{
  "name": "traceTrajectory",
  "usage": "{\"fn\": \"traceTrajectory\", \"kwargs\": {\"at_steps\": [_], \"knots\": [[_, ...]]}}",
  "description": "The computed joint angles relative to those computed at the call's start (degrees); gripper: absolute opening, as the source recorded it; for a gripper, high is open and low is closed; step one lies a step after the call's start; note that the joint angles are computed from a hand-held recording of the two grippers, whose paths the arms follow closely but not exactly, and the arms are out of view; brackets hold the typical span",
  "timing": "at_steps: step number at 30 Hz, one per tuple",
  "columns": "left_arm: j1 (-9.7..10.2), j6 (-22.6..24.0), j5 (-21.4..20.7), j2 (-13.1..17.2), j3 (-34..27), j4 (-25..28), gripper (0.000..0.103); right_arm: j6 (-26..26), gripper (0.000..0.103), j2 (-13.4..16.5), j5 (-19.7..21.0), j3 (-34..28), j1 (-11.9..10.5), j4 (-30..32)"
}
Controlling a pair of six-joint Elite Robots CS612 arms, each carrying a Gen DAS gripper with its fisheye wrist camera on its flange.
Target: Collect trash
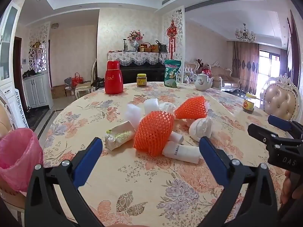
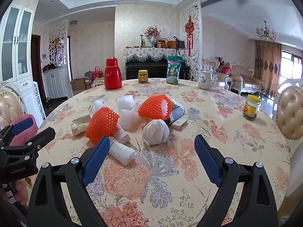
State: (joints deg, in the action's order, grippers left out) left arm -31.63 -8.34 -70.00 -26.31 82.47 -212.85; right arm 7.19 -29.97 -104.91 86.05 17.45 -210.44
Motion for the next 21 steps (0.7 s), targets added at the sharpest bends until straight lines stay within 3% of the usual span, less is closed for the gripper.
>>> {"fn": "traceTrajectory", "kwargs": {"at_steps": [21], "knots": [[0.25,-1.1,-1.13,0.02,0.02,0.03,0.099,0.53,0.085,0.13,0.91,-0.09,-0.26,0.36]]}}
